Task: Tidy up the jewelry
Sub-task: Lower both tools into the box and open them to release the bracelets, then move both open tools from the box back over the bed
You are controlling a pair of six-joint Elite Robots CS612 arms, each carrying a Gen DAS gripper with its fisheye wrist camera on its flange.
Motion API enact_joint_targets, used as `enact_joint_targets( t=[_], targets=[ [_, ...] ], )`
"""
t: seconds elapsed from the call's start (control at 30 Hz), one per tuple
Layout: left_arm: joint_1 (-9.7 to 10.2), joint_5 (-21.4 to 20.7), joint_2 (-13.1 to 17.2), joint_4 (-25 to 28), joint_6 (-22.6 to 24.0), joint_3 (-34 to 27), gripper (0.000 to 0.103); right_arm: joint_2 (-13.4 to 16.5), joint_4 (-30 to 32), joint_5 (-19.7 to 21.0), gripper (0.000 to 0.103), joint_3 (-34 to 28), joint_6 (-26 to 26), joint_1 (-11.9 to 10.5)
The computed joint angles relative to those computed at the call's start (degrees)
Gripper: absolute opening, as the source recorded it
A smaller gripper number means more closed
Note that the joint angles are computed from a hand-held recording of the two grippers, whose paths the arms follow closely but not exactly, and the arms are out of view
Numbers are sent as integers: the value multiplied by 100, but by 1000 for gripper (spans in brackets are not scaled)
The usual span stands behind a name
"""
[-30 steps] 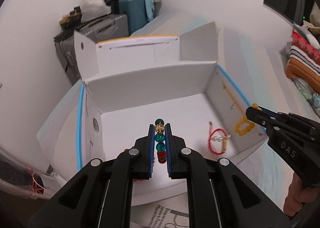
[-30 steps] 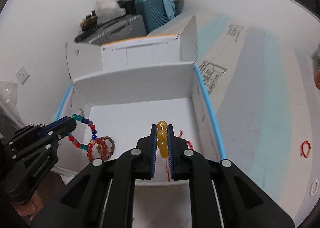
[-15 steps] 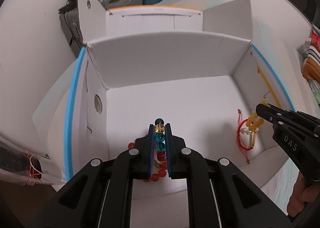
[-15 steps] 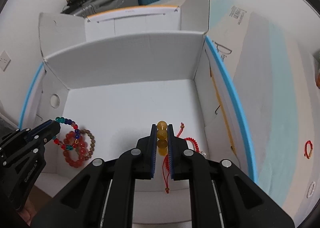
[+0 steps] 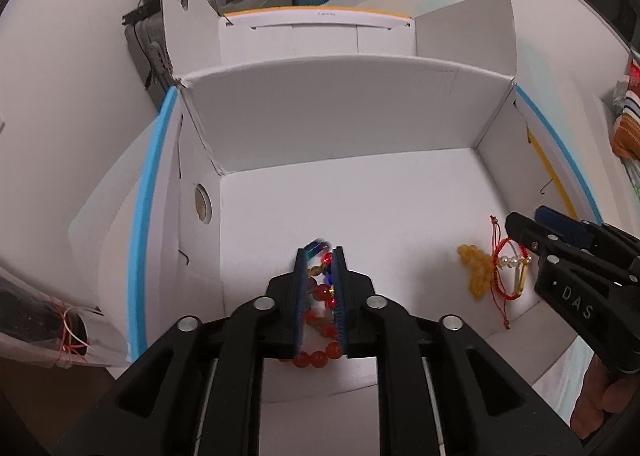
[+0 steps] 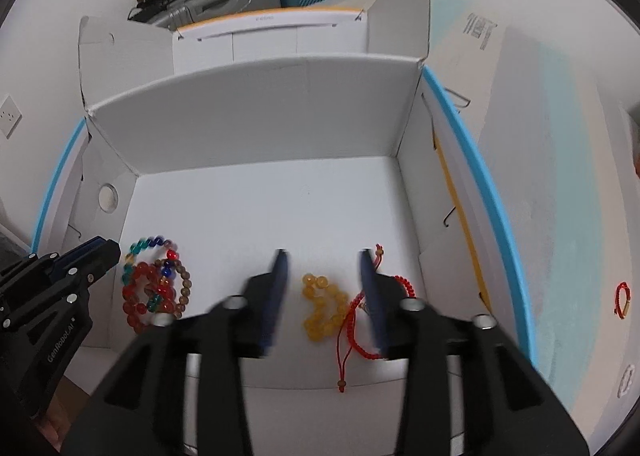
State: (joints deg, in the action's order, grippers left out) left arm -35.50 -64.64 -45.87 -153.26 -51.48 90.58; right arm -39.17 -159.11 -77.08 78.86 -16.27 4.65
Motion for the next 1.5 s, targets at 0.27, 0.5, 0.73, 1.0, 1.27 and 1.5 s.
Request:
enact_joint_targets(
  t=[0.27, 0.5, 0.73, 1.0, 1.27, 1.5],
  targets=[
    [-148, 561, -163, -179, -119, 168, 73, -183, -685, -4, 79, 294, 67, -114],
    [-279, 908, -244, -274, -216, 209, 91, -340, -1258, -41, 95, 581, 199, -304],
    [-441, 1154, -274, -372, -187, 153, 97, -540, -1727, -115, 95, 897, 363, -525],
    [-658, 1214, -144, -567, 125, -172, 97, -794, -2353, -249, 95, 1319, 383, -832],
    [-858, 1064, 102, -604, 514, -694, 97, -976, -2580, -329, 95, 1597, 307, -1210],
    [-1019, 815, 396, -669, 937, -1246, 97, -1070, -2667, -296, 95, 1788, 347, -1602]
  ],
)
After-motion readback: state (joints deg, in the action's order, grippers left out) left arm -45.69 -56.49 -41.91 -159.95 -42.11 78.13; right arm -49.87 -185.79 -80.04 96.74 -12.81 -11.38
